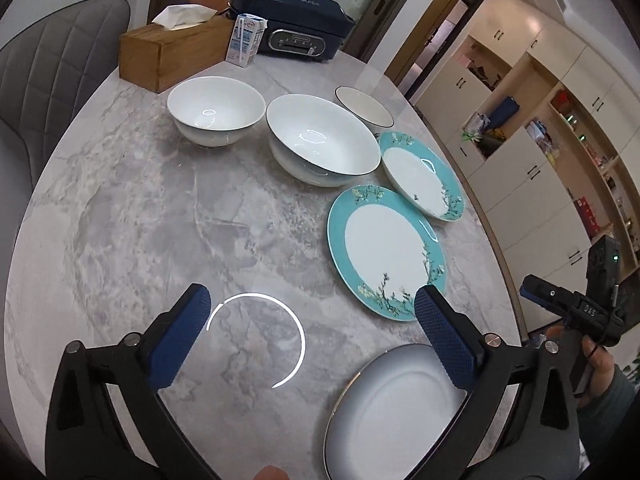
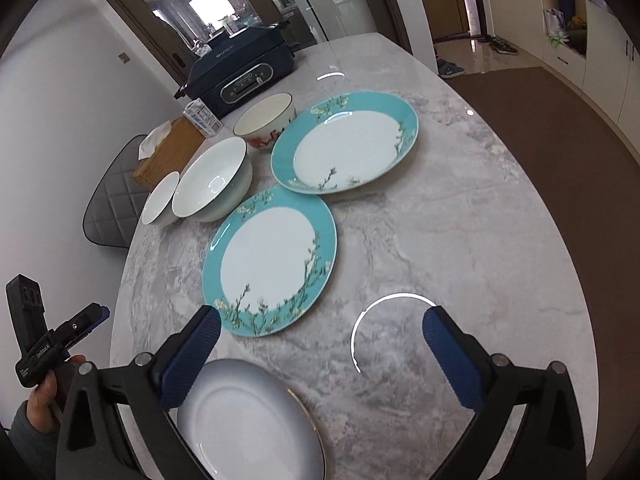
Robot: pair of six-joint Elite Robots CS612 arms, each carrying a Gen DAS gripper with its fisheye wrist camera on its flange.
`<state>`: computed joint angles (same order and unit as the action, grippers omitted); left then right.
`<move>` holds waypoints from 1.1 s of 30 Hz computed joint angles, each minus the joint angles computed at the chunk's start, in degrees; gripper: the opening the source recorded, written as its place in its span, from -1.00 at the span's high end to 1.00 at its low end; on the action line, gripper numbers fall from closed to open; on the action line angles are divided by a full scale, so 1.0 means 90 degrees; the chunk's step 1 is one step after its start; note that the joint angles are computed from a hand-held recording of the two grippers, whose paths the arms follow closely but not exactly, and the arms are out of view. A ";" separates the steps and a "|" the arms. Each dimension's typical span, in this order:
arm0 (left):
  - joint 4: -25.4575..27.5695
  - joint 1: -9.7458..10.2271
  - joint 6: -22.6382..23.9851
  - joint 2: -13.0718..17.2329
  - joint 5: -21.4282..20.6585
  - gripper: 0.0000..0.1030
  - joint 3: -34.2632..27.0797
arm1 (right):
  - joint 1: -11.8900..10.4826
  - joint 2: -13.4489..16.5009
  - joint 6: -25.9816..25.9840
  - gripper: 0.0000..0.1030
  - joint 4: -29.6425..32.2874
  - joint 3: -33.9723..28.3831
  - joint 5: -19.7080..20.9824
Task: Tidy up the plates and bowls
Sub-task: 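Open the left tool and grasp the teal floral plate rim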
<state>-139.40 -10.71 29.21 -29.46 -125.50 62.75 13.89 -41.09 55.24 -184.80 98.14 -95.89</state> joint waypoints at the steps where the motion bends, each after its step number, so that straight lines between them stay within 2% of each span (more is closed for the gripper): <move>1: -0.0057 -0.0077 0.0015 0.0022 0.0210 -0.99 -0.0025 | -0.0020 0.0028 -0.0099 -1.00 0.0033 -0.0052 -0.0040; 4: -0.0159 -0.0232 0.0034 0.0074 0.0456 -0.99 -0.0042 | -0.0116 0.0161 -0.0400 -1.00 -0.0079 -0.0204 -0.0020; 6: -0.0303 -0.0361 -0.0098 0.0120 0.0817 -0.99 -0.0043 | -0.0175 0.0288 -0.0636 -1.00 -0.0320 -0.0294 -0.0045; 8: -0.0226 -0.0456 -0.0149 0.0189 0.0972 -0.99 -0.0092 | -0.0270 0.0412 -0.0776 -1.00 -0.0465 -0.0390 0.0152; 11: -0.0456 -0.0595 -0.0121 0.0222 0.1279 -0.99 -0.0038 | -0.0568 0.0639 -0.0699 -1.00 -0.0450 -0.0574 0.1330; 13: -0.0127 -0.0711 0.0086 0.0274 0.1590 -0.99 -0.0146 | -0.0753 0.0805 -0.0413 -1.00 -0.0187 -0.0732 0.2136; 14: 0.0010 -0.0751 0.0127 0.0310 0.1715 -0.99 -0.0212 | -0.0796 0.0900 -0.0284 -0.99 -0.0317 -0.0774 0.2275; 19: 0.0297 -0.0836 -0.0236 0.0517 0.1879 -0.98 -0.0504 | -0.0823 0.1100 -0.0658 -0.84 -0.0594 -0.0939 0.2293; 21: 0.0345 -0.0873 -0.0157 0.0576 0.1955 -0.98 -0.0583 | -0.0855 0.1166 -0.0708 -0.82 -0.0533 -0.1014 0.2458; 25: 0.0262 -0.0970 0.0063 0.0609 0.2167 -0.98 -0.0581 | -0.0903 0.1245 -0.0825 -0.61 -0.0571 -0.1077 0.2636; 27: 0.0385 -0.0997 0.0077 0.0658 0.2201 -0.88 -0.0662 | -0.0912 0.1267 -0.0890 -0.47 -0.0565 -0.1114 0.2691; 29: 0.0622 -0.1009 0.0083 0.0714 0.2201 -0.66 -0.0778 | -0.0901 0.1263 -0.1071 -0.41 -0.0372 -0.1177 0.2682; 31: 0.0823 -0.1013 0.0055 0.0782 0.2173 -0.52 -0.0901 | -0.0883 0.1250 -0.1248 -0.34 -0.0156 -0.1244 0.2684; 33: 0.0961 -0.1016 0.0023 0.0832 0.2152 -0.51 -0.0977 | -0.0868 0.1264 -0.1379 -0.31 -0.0071 -0.1304 0.2783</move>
<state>-130.75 -19.85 29.42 -21.97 -106.13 53.96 6.08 -29.71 42.83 -185.43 86.40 -70.84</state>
